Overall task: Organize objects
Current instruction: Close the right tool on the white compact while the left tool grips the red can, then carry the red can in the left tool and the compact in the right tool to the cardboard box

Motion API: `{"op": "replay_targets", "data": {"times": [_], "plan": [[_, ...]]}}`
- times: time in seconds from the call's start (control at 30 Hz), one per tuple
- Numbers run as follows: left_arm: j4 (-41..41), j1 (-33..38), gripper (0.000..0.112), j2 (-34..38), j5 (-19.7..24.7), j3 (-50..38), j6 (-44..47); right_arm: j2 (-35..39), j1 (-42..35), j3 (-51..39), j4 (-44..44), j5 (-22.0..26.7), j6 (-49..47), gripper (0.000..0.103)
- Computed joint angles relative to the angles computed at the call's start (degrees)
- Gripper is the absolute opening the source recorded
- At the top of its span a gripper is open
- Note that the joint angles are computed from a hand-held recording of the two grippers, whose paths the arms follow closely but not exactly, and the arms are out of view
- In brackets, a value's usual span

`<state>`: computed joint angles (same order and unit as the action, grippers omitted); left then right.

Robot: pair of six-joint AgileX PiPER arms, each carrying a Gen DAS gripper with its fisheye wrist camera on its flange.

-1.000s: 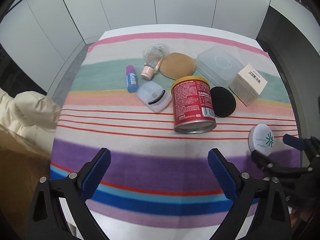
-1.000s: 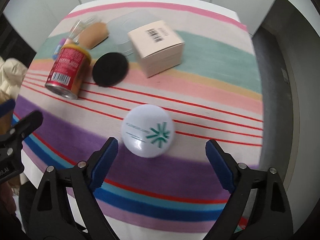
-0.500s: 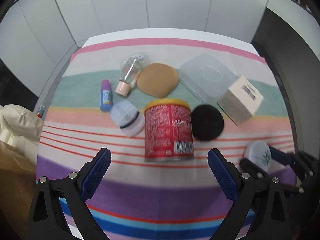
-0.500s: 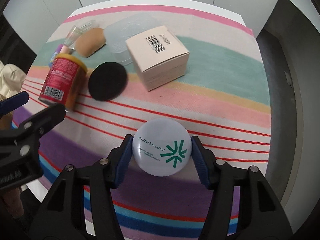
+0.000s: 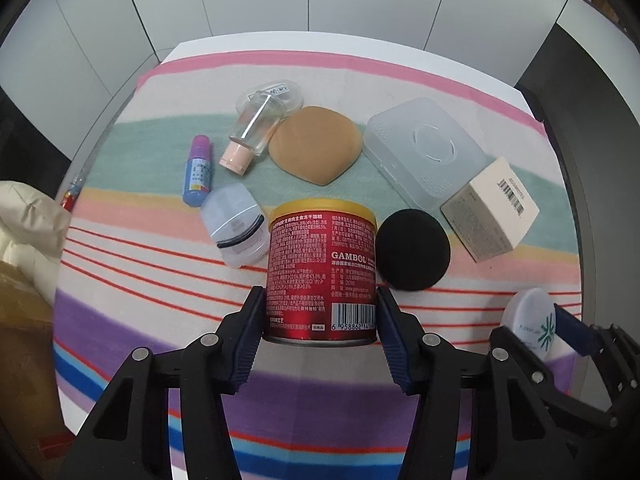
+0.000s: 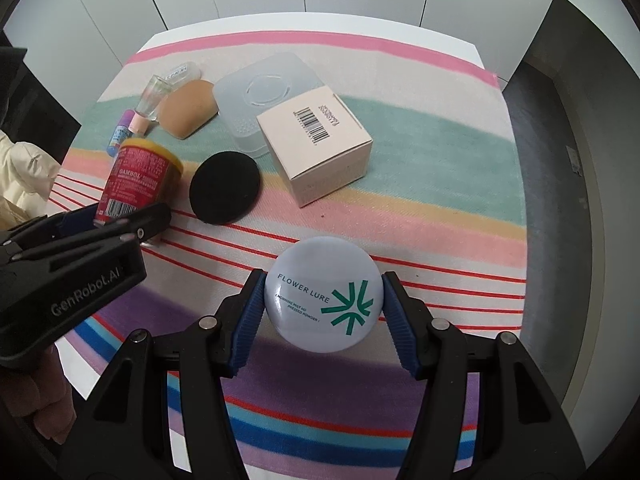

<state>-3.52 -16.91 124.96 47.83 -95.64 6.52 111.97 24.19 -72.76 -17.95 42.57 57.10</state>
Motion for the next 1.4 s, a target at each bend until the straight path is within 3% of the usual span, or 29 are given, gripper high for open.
{"op": "replay_targets", "data": {"times": [0.17, 0.53, 0.67, 0.97, 1.4], "plan": [[0.92, 0.79, 0.054, -5.02, -1.51, 4.72, 1.35, -9.63, -3.14, 7.11, 2.50, 1.30, -4.96, 0.060], [-2.14, 5.29, 0.054, -17.06, -0.55, 11.76, 6.99, -17.91, -1.19, 7.00, 5.12, 6.42, -4.05, 0.060], [-4.36, 7.66, 0.054, -21.96, 0.53, 13.81, 9.63, -20.03, 3.54, 3.91, 0.41, 12.71, -1.20, 0.060], [-9.45, 14.41, 0.054, -33.85, 1.69, 20.67, 17.59, -23.97, 11.11, -3.03, -3.69, 21.08, 0.45, 0.060], [-21.23, 25.07, 0.054, -39.03, 4.87, 21.54, 29.45, -22.36, 15.62, -8.90, -4.37, 20.68, 0.01, 0.060]]}}
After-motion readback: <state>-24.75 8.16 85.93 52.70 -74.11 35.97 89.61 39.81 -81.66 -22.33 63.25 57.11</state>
